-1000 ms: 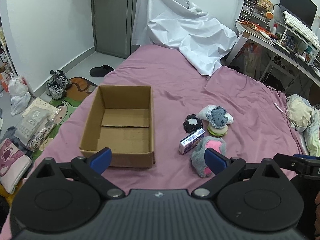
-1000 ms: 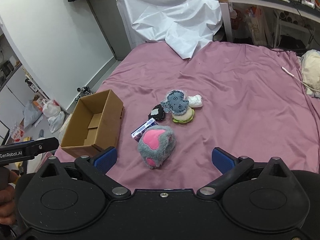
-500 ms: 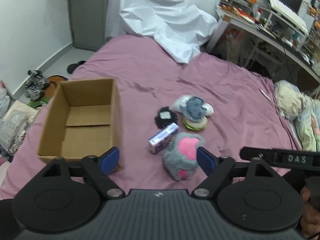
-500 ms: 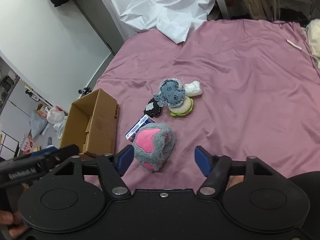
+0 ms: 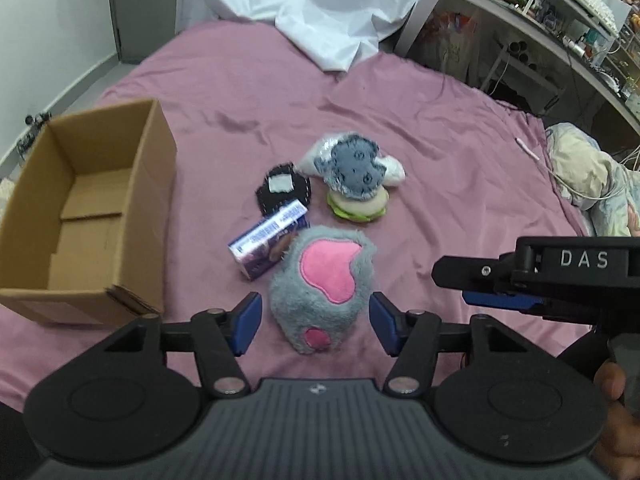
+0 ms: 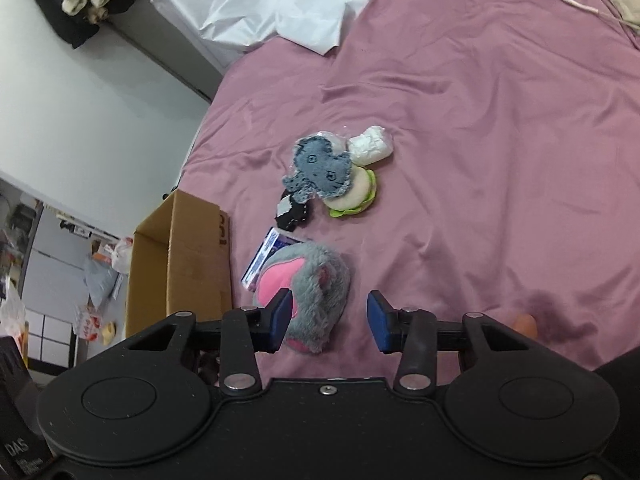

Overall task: Organize soft objects
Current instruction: 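Lower the right tool onto the grey heart plush and close on it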

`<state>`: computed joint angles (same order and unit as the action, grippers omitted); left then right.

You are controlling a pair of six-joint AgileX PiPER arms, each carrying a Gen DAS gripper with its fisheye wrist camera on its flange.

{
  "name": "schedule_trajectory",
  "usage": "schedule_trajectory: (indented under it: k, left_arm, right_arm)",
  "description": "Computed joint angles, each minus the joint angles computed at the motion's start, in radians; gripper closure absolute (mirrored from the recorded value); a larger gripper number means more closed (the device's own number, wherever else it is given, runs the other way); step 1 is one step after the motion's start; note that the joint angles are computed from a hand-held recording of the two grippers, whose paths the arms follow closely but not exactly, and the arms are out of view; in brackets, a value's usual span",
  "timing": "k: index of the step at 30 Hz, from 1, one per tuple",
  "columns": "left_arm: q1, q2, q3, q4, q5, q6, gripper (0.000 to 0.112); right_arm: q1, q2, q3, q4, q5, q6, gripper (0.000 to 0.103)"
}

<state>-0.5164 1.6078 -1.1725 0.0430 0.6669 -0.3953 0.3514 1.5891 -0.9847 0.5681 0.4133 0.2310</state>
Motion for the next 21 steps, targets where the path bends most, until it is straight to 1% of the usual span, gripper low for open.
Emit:
schedule_trajectory:
  k: [2,5,8,10,12,14,16,21]
  left_arm:
    - [-0.004,0.022,-0.011,-0.003,0.007,-0.003,0.054]
    - [-0.016,0.048,-0.016,-0.011,-0.006,0.003,0.054]
    - [-0.021,0.082,-0.008,-0.027,-0.047,0.008,0.054]
    - [-0.016,0.11,-0.01,-0.051,-0.065,0.014,0.054]
    - [-0.026,0.133,-0.015,-0.005,-0.074,-0.029,0.053]
    - [-0.036,0.153,-0.033,0.064,-0.059,-0.087,0.053]
    - [-0.027,0.162,-0.047,0.073,-0.051,-0.095,0.053]
    - [-0.02,0.187,-0.095,0.154,-0.024,-0.142,0.053]
  right_arm:
    - [-0.011,0.022,-0.009,0.018,0.009,-0.017,0.06]
    - [-0.042,0.047,0.003,0.168,-0.009,-0.138,0.06]
    - [-0.041,0.061,0.011,0.186,-0.058,-0.147,0.06]
    - [-0.042,0.078,0.008,0.204,-0.071,-0.163,0.06]
    - [-0.052,0.093,0.004,0.254,-0.063,-0.213,0.06]
    - [-0.072,0.099,0.011,0.331,-0.049,-0.278,0.06]
    - [-0.091,0.112,0.01,0.411,-0.027,-0.344,0.06]
    - [-0.106,0.18,-0.037,0.494,0.033,-0.42,0.06]
